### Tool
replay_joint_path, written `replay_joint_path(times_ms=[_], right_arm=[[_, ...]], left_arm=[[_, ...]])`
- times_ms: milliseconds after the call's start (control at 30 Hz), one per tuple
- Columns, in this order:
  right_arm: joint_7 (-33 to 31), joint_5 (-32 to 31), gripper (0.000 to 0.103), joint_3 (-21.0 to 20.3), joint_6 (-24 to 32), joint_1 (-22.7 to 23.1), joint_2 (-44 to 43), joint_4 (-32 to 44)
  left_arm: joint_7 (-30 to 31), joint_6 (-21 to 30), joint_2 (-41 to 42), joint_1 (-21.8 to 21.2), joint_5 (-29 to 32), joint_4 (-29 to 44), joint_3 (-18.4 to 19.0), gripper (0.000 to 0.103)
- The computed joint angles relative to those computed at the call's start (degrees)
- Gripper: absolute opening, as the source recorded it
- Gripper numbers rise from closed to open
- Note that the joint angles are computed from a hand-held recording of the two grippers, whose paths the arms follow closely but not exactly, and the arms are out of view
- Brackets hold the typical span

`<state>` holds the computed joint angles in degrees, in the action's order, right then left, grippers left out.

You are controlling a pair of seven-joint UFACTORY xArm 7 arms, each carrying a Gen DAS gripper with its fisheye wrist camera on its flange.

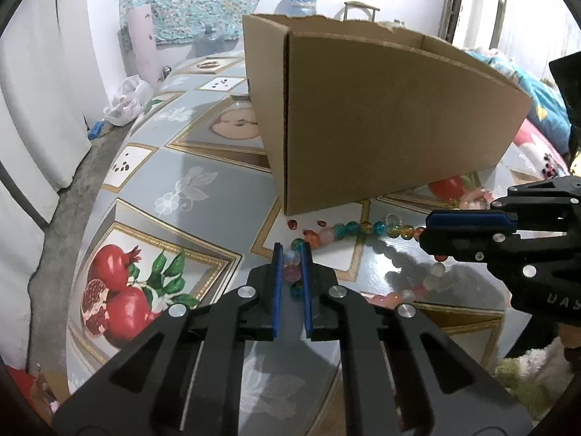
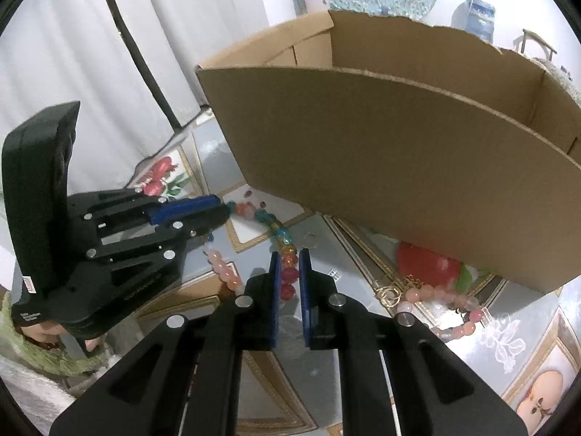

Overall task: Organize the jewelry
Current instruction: 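Close the left tool on the multicolour bead bracelet, then carry the bracelet with the left tool into the box and release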

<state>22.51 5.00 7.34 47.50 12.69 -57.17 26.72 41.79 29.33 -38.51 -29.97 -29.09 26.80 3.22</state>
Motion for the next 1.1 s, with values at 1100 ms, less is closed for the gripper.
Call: replay_joint_path(times_ms=[1100], right_arm=[[-19.9,6.8,0.01,-19.3,5.4,-4.1,19.4,28.5]], left_arm=[[-0.9,6.2,22.3,-2.2,-0.8,36.0,-5.0,0.008]])
